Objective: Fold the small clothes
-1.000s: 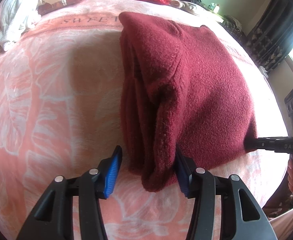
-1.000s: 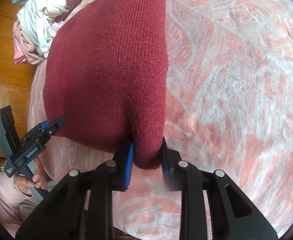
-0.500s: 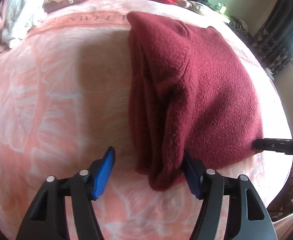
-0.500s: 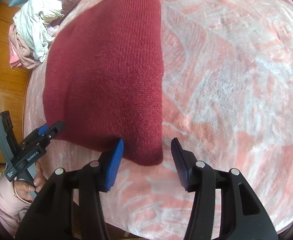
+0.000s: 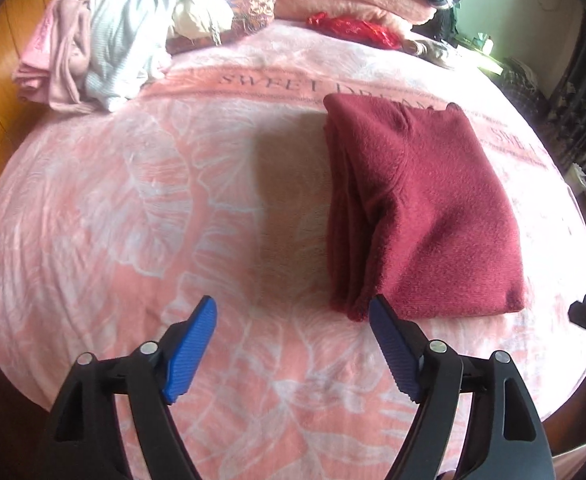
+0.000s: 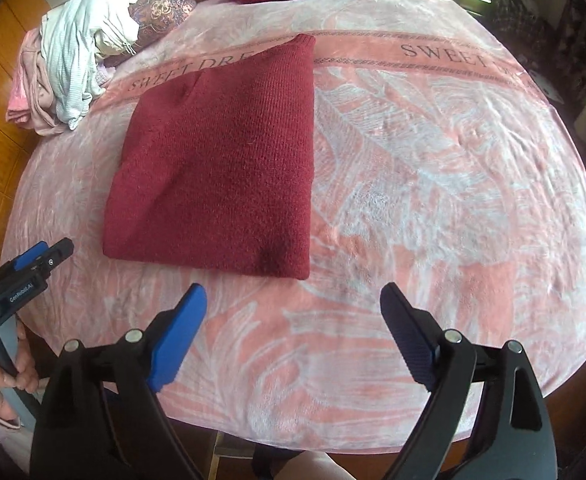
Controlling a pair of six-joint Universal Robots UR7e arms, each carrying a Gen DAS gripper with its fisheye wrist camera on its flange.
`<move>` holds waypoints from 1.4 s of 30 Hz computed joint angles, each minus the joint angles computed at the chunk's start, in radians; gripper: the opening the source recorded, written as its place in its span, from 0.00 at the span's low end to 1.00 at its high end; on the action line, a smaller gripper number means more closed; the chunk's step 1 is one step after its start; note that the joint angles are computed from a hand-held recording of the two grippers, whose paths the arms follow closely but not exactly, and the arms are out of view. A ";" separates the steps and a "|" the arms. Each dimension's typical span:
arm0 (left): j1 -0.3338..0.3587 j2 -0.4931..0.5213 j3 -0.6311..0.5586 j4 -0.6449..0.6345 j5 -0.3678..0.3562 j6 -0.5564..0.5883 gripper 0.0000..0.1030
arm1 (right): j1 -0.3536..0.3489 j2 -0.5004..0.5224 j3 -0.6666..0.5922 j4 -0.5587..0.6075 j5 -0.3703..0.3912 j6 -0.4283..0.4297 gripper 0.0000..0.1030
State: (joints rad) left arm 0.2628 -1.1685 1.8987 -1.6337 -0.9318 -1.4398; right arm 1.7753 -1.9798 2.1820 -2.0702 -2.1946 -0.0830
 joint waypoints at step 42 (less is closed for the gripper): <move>-0.159 0.028 -0.049 0.166 0.000 -0.179 0.89 | 0.170 -0.108 0.086 -0.011 -0.055 0.035 0.88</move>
State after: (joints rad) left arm 0.1039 -1.1405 1.8494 -1.4677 -0.9317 -1.6191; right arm 1.9451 -2.0881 2.2678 -2.0817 -2.2497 -0.0484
